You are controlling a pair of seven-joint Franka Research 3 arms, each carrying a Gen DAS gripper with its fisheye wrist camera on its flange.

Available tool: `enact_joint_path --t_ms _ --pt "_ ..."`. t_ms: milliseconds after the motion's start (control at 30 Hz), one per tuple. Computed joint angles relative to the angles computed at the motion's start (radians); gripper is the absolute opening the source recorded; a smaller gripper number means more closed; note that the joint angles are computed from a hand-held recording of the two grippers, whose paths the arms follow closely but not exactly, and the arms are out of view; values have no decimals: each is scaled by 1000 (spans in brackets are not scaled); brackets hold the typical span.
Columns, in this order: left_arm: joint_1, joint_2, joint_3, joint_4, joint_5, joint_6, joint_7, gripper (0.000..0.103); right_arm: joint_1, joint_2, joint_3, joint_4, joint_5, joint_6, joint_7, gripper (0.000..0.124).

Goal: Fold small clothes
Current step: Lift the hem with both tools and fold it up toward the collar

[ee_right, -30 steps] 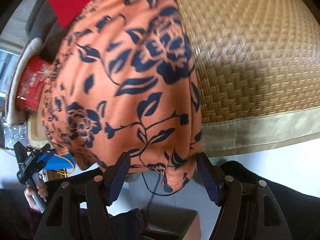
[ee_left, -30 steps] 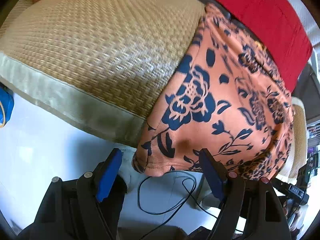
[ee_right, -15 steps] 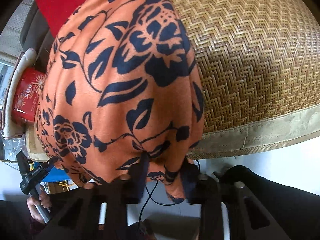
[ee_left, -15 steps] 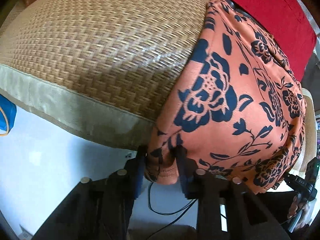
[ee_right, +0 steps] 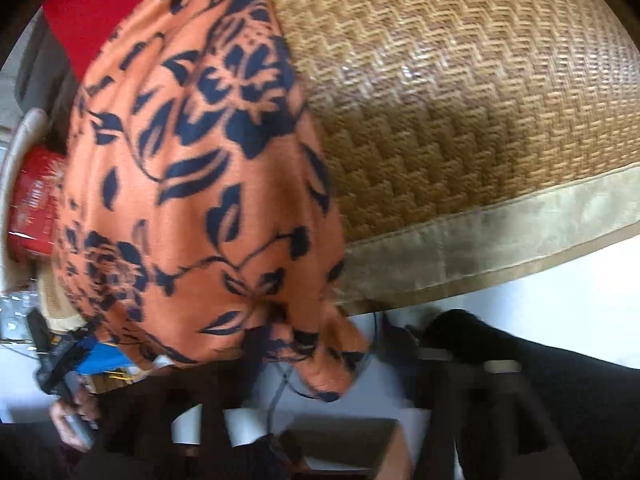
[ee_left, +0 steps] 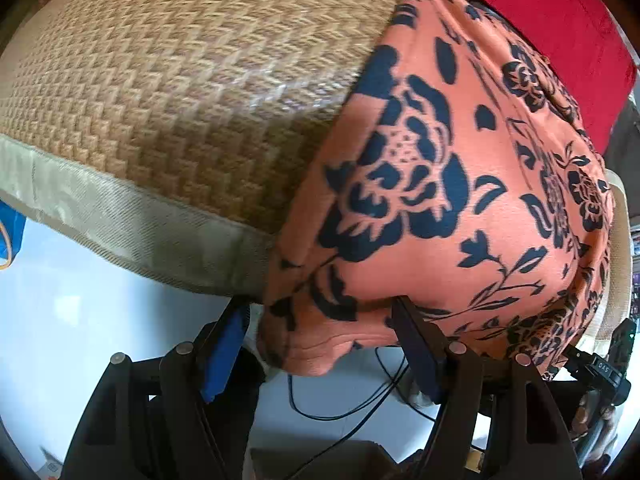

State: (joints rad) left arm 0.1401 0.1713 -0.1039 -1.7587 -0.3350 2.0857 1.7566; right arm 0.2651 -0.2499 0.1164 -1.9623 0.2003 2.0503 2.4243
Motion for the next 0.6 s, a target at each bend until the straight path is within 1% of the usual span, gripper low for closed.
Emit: enact_joint_path --t_ms 67,133,167,233,267,300,333,367,400,467,500,600 --pt "-9 -3 -7 2 -2 6 -7 74 -2 -27 -5 -29 -8 18 -28 77" --pt "-11 10 -10 19 -14 -3 -8 73 1 -41 -10 -61 26 87 -55 77" --pt "-9 17 -12 28 -27 -9 -8 71 0 -42 -9 -70 35 111 -53 77" --pt "1 28 -17 43 -72 -26 13 59 3 -42 -18 -95 79 139 -70 77" --pt "5 30 -20 47 -96 -35 24 51 5 -39 -19 -105 100 158 -70 75" --pt "7 32 -23 52 -114 -40 35 41 8 -29 -20 -117 134 194 -62 67" --pt "7 26 -26 44 -127 -38 47 33 16 -48 -29 -153 186 236 -73 55" --pt "4 24 -28 47 -128 -42 55 12 26 -57 -38 -163 224 249 -109 27" --pt "1 6 -28 24 -128 -32 61 7 22 -58 -28 -147 192 224 -113 18" --pt "-3 -14 -28 7 -153 -18 77 7 17 -67 -13 -132 149 203 -117 9" --pt "-1 -38 -27 -9 -185 -24 91 7 18 -78 -11 -135 153 215 -117 9" --pt "4 -85 -16 -25 -301 -37 152 7 24 -153 -8 -183 189 310 -122 9"
